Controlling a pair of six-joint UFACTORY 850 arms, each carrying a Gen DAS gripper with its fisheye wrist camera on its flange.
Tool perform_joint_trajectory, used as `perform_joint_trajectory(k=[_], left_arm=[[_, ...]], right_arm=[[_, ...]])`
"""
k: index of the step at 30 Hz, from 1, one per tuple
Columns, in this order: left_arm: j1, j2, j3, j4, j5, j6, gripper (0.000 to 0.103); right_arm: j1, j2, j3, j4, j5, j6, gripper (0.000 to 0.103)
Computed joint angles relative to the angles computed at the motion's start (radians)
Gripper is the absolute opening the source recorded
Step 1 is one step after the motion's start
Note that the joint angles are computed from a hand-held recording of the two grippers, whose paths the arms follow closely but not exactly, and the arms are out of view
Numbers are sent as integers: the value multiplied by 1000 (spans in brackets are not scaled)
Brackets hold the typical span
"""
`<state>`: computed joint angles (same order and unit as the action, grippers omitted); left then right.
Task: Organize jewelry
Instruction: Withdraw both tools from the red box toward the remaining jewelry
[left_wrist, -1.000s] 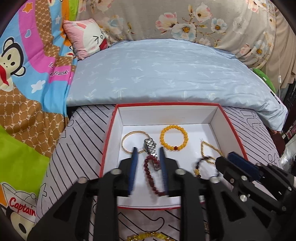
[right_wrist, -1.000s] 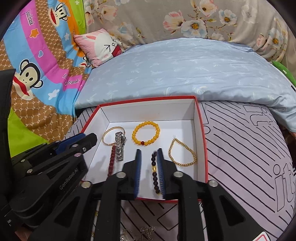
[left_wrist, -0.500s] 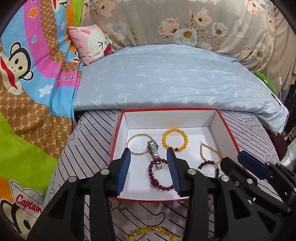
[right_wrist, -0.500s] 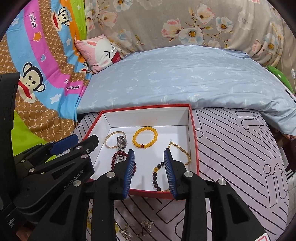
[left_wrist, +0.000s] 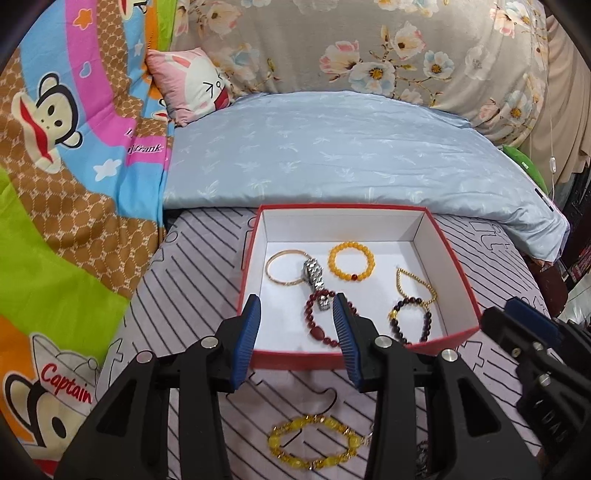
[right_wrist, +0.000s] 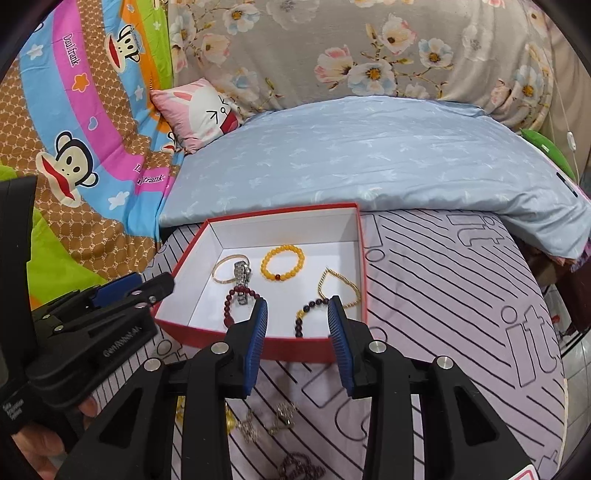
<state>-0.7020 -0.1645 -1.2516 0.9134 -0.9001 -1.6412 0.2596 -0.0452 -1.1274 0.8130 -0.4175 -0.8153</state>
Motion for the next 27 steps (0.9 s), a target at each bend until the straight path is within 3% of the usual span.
perform_joint_trajectory(k=[11, 27], left_arm=[[-58, 80, 130, -55, -28, -89, 42], [-78, 53, 235, -131, 59, -155, 42]], right_arm=[[-41, 132, 155, 2, -19, -25, 34], [-56, 209, 317, -81, -71, 33, 34]])
